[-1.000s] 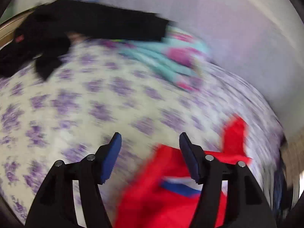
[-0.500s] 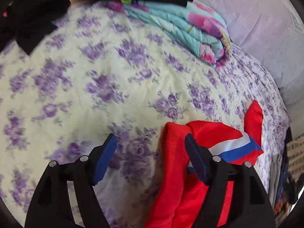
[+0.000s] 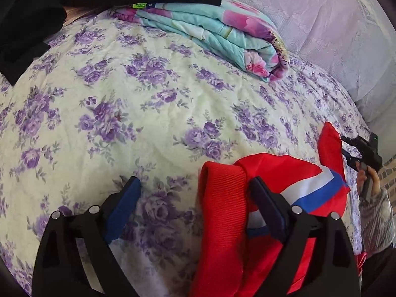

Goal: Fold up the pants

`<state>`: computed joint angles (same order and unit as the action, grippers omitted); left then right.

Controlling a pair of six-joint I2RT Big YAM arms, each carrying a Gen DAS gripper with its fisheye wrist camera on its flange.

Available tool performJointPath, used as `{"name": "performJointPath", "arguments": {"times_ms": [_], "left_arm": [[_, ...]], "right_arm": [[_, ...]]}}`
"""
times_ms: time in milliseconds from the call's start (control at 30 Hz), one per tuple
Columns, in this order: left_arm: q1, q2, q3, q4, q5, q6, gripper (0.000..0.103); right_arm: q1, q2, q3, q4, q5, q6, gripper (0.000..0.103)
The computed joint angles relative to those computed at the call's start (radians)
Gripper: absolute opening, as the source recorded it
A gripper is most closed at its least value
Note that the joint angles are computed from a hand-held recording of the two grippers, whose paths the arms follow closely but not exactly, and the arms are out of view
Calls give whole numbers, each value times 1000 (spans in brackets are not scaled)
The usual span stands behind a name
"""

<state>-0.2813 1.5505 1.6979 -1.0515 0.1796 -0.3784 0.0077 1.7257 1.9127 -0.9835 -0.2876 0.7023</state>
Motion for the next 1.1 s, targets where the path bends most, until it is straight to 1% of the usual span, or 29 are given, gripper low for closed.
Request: {"name": "performJointPath", "arguments": {"times_ms": [67, 100, 167, 200, 267, 333, 367, 467, 567, 600, 667, 700, 733, 767, 800, 833, 867, 933, 967, 1000, 1033, 1067, 1100], "left_arm": [[0, 2, 2, 2, 4, 1, 91], [0, 3, 2, 3, 5, 2, 91], [0, 3, 1, 5, 6, 3, 92], [0, 3, 1, 5, 6, 3, 92], [-1, 3, 1, 6, 5, 3, 92], [-1, 3, 0, 6, 5, 3, 92], [0, 2, -1, 9, 7, 3, 92], [4, -9, -8, 23, 8, -5, 91], [13, -26, -22, 55, -1, -28, 91], [17, -31, -27, 67, 0, -38, 91], [24, -36, -32, 80, 9, -49, 91], [23, -33, -28, 77, 9, -48, 91], [20, -28, -22, 74, 7, -43, 91], [16, -21, -14, 67, 5, -34, 91], [13, -17, -6, 63, 1, -25, 91], [7, -14, 0, 62, -11, -15, 90], [2, -14, 5, 60, -24, -3, 90], [-8, -22, 10, 57, -52, 16, 90], [-9, -30, 13, 53, -49, 27, 90], [-9, -39, 17, 47, -35, 40, 90], [-8, -48, 18, 42, -21, 54, 90], [-10, -53, 21, 37, -8, 69, 90], [-12, -55, 26, 28, 9, 87, 90]], "right_arm": [[6, 32, 32, -3, -10, -1, 31], [8, 35, 31, 11, 1, 7, 12], [9, 8, -7, 71, -3, 31, 10], [15, -26, -38, 99, 22, 30, 10], [23, -79, -67, 106, 54, -3, 10], [24, -179, -128, 107, 79, -25, 10], [19, -224, -158, 112, 82, -21, 10], [10, -420, -267, 113, 133, -3, 10], [15, -622, -351, 73, 223, 20, 10], [24, -685, -363, 37, 252, 39, 10], [58, -758, -358, -36, 328, 45, 10], [79, -776, -341, -83, 382, 32, 10], [84, -777, -323, -120, 413, 24, 10], [73, -766, -309, -145, 413, 18, 10], [37, -738, -296, -173, 378, 8, 11], [3, -708, -289, -193, 351, 2, 13], [-26, -666, -274, -226, 337, -9, 14], [-88, -539, -230, -357, 342, -25, 39], [-99, -515, -243, -371, 360, -2, 39], [-128, -528, -281, -336, 325, 25, 39], [-146, -562, -334, -263, 278, 38, 39], [-154, -583, -359, -233, 262, 34, 39], [-155, -596, -373, -228, 258, 10, 39]]}}
